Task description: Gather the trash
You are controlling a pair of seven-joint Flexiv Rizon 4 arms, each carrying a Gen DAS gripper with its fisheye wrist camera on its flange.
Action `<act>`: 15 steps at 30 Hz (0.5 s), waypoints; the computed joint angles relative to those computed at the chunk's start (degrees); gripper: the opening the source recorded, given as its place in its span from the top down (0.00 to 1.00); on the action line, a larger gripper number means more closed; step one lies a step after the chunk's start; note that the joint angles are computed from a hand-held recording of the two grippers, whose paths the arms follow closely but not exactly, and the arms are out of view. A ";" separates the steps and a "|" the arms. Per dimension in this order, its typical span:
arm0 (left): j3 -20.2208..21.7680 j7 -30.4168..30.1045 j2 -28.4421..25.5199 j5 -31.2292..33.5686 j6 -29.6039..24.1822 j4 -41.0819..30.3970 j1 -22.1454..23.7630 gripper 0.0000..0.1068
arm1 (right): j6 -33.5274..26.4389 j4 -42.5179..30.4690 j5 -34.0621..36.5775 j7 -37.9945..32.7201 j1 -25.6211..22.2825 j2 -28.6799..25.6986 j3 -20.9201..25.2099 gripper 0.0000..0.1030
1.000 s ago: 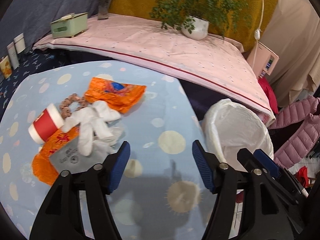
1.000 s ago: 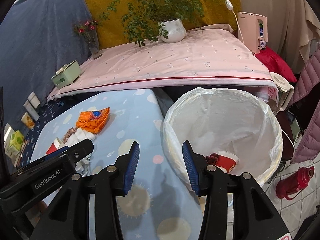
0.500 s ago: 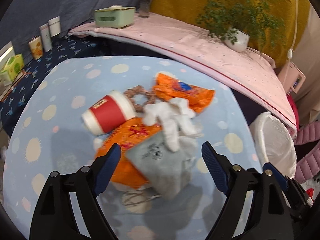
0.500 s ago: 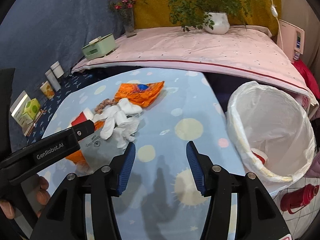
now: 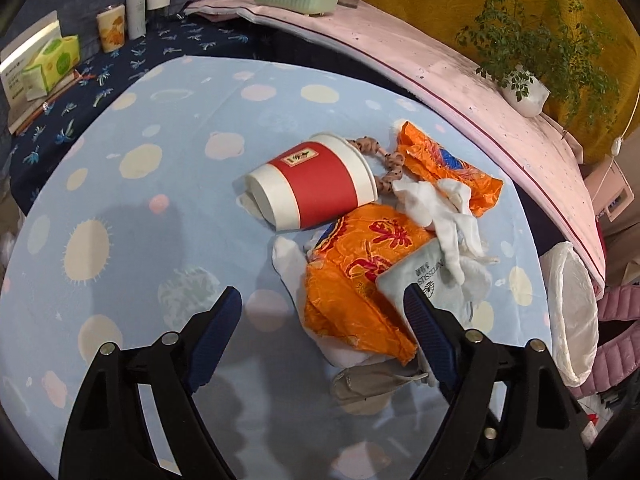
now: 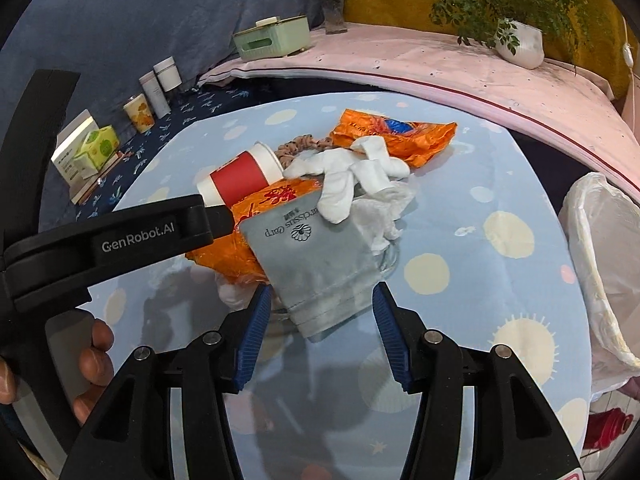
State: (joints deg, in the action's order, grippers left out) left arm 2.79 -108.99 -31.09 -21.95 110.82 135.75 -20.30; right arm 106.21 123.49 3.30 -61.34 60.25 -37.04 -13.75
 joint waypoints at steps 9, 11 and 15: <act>-8.94 -2.30 -1.26 9.63 0.36 -0.08 11.31 0.64 | -2.32 -2.56 -2.32 1.25 0.45 -2.97 -0.32 0.53; -9.60 -2.69 -1.31 11.17 0.56 -0.17 12.28 0.67 | -2.69 -2.70 -3.04 1.43 -0.47 -3.08 0.30 0.67; -8.70 -2.94 -0.77 12.15 1.78 -0.13 11.26 0.78 | -2.07 -2.32 -3.66 1.80 -1.78 -2.64 1.02 0.85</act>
State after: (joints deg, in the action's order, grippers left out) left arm -5.91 -111.94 -31.85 -9.80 112.60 135.62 -9.04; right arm 104.14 121.17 -0.36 -59.53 58.48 -39.68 -12.73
